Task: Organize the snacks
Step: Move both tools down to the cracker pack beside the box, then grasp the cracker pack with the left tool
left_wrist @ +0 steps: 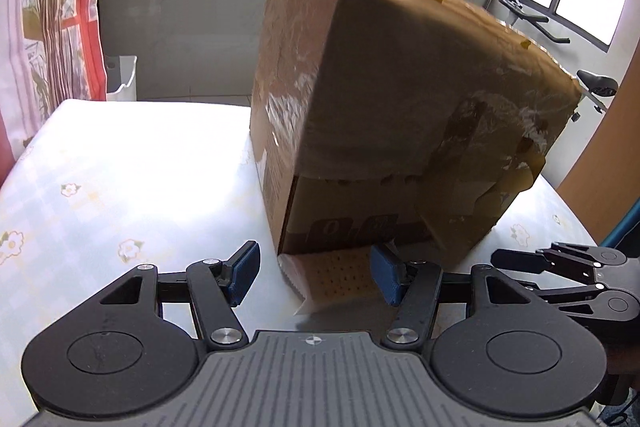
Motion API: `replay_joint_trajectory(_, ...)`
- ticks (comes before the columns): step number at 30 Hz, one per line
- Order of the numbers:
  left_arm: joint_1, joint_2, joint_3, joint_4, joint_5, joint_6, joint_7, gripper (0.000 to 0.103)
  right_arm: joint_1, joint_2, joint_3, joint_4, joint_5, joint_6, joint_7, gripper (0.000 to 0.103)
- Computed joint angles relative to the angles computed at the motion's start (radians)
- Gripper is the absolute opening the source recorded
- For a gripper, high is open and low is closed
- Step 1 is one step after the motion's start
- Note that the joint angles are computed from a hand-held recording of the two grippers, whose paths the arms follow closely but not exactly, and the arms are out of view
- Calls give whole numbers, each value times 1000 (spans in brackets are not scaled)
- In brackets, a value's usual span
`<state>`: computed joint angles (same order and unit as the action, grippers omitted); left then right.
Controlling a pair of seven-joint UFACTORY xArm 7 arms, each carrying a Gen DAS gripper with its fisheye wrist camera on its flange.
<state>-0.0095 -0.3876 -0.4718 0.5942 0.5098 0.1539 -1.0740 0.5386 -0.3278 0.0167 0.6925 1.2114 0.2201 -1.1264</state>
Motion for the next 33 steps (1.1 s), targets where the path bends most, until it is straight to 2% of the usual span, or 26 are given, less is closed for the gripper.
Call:
replay_joint_trajectory(5,30,75,-31,-2,45,-31,-61,63,-6,90,28,58,-73,55,-30,50)
replay_joint_trajectory(11,52,138,-9,0,73,-113,-90,62,-42,173,78,120,-140,85,-29,50)
replay_joint_trajectory(14,88,159,-37,8,89,-133,-124,62,-61,204,98,145,-176,89,-9,50)
replay_joint_trajectory(18,167,193,-106,15,141,-172,-193,61,-74,227,113,170,-166,104,-24,51)
replay_joint_trajectory(21,281,193,-221,31,240,-172,-263,50,-75,226,124,170,-134,101,-55,53)
replay_joint_trajectory(22,276,193,-218,33,245,-168,-268,49,-75,225,124,170,-115,106,-70,54)
replay_joint_trajectory(25,199,197,-148,27,213,-165,-254,45,-74,224,129,166,-65,107,-101,51)
replay_joint_trajectory(33,93,180,-100,31,219,-104,-297,44,-70,173,133,112,-47,98,-121,50)
